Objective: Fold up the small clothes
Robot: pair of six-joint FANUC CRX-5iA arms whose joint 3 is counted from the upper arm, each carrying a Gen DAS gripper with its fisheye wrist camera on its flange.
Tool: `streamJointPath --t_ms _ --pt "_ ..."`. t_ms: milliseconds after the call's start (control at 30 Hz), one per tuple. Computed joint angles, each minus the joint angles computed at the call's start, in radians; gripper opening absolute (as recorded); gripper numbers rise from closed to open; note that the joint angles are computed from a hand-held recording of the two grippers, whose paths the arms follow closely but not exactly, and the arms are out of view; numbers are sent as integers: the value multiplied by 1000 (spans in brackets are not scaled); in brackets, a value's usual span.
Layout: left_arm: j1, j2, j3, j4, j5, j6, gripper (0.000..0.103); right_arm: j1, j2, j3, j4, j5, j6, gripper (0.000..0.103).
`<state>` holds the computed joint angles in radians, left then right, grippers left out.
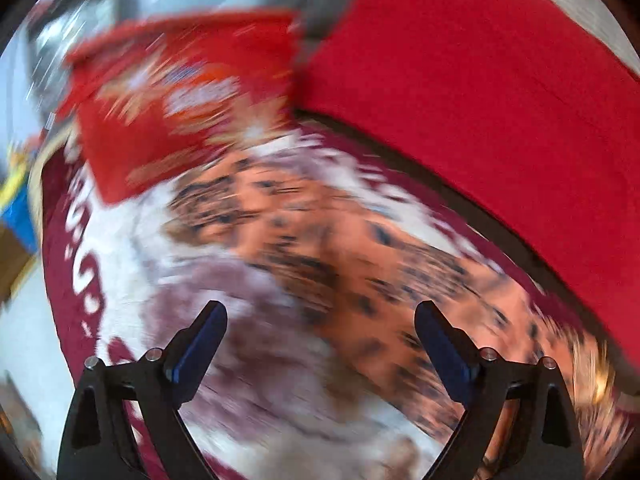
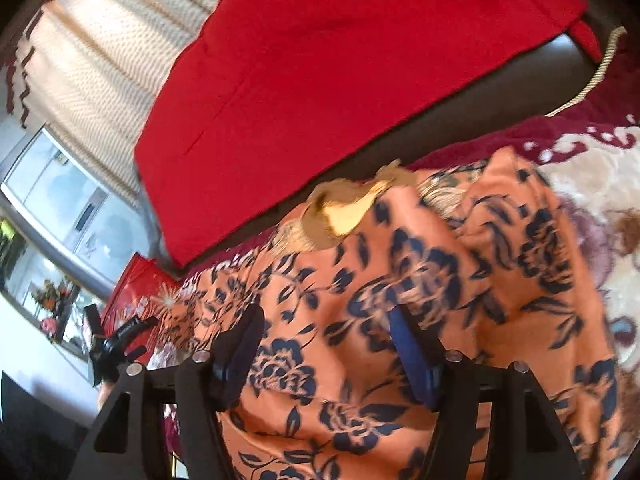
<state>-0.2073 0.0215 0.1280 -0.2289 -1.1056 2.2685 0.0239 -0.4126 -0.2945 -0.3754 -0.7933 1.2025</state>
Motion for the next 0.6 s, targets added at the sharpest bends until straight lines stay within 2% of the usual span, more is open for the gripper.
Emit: streamJointPath --t_ms 133,167,233,300,333,400,467,600 --pt "179 -22 -119 198 113 -67 95 50 -9 -21 20 8 5 68" --pt "216 -23 -149 262 143 -104 95 66 -4 -21 28 17 -1 68" --pt "292 -32 -254 461 238 -219 94 76 0 -22 22 29 -1 68" --pt "330 -29 -318 590 293 -303 87 79 4 -26 11 42 5 68" --pt "332 -30 -325 600 308 -315 85 83 7 -25 13 45 1 68" --pt "331 -28 -338 644 331 -364 72 87 13 -24 15 43 -4 68" --pt "328 -11 -337 670 342 -384 67 100 23 -25 23 51 -25 68" --pt "322 27 -315 671 375 -381 64 117 27 -36 30 68 -63 68"
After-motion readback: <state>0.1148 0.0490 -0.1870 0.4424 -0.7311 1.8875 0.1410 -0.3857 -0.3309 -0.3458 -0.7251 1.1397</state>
